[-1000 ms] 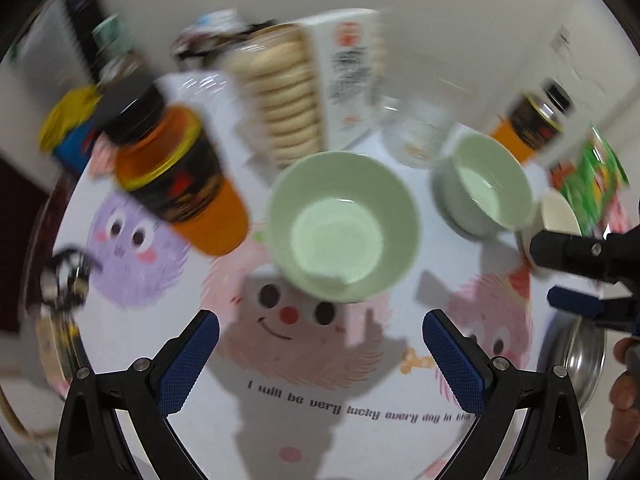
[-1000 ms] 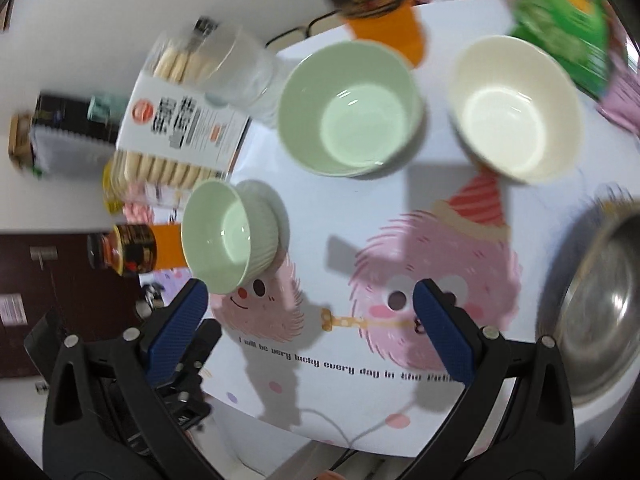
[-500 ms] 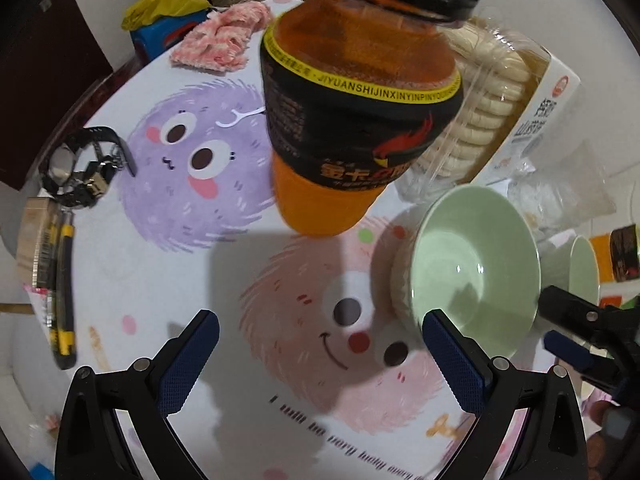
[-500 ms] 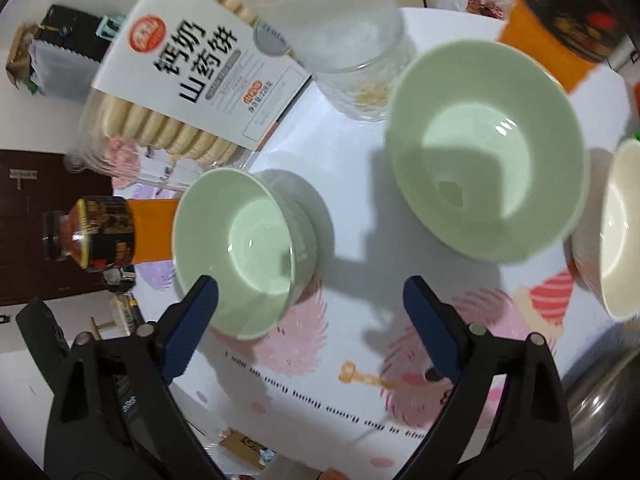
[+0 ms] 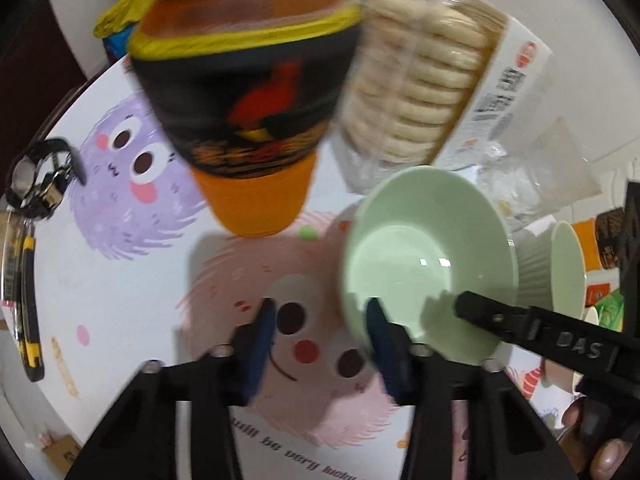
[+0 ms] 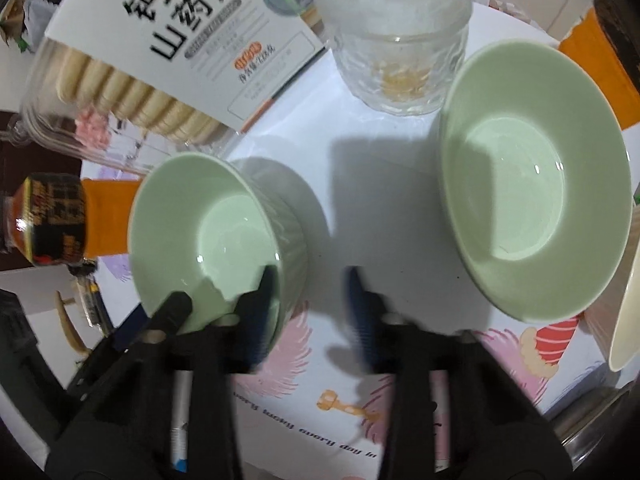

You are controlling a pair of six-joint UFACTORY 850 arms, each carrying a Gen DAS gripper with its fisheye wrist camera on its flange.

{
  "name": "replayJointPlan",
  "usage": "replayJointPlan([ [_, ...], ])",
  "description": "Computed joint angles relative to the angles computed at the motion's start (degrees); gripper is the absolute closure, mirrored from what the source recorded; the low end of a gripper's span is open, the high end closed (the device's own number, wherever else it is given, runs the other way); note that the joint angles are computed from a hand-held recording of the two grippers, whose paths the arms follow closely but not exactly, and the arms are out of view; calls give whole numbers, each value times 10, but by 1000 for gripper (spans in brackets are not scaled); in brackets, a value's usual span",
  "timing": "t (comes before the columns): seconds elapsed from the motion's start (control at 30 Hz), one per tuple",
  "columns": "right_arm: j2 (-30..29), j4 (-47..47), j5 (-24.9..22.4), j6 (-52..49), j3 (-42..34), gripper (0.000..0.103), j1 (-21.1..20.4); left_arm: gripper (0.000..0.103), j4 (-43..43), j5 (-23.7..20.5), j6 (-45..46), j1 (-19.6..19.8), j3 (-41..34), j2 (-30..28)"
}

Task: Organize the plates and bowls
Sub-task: 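Close the left gripper on the large green bowl rim while the right gripper grips its opposite rim, then lift the large green bowl with both grippers and carry it beside the steel bowls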

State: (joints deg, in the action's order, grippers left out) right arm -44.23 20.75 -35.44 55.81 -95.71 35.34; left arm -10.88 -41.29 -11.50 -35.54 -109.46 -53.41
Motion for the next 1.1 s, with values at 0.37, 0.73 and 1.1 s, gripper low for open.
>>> replayJointPlan([
  [0.37, -16, -42, -20, 11, -38, 88, 17, 90, 13, 3, 21, -8, 12, 17],
  [0.73, 46, -127, -14, 144, 10, 88, 48, 90, -14, 3, 131, -18, 56, 71],
  [1.1, 167, -257, -21, 445, 159, 87, 118, 90, -62, -30, 311, -68, 95, 101],
])
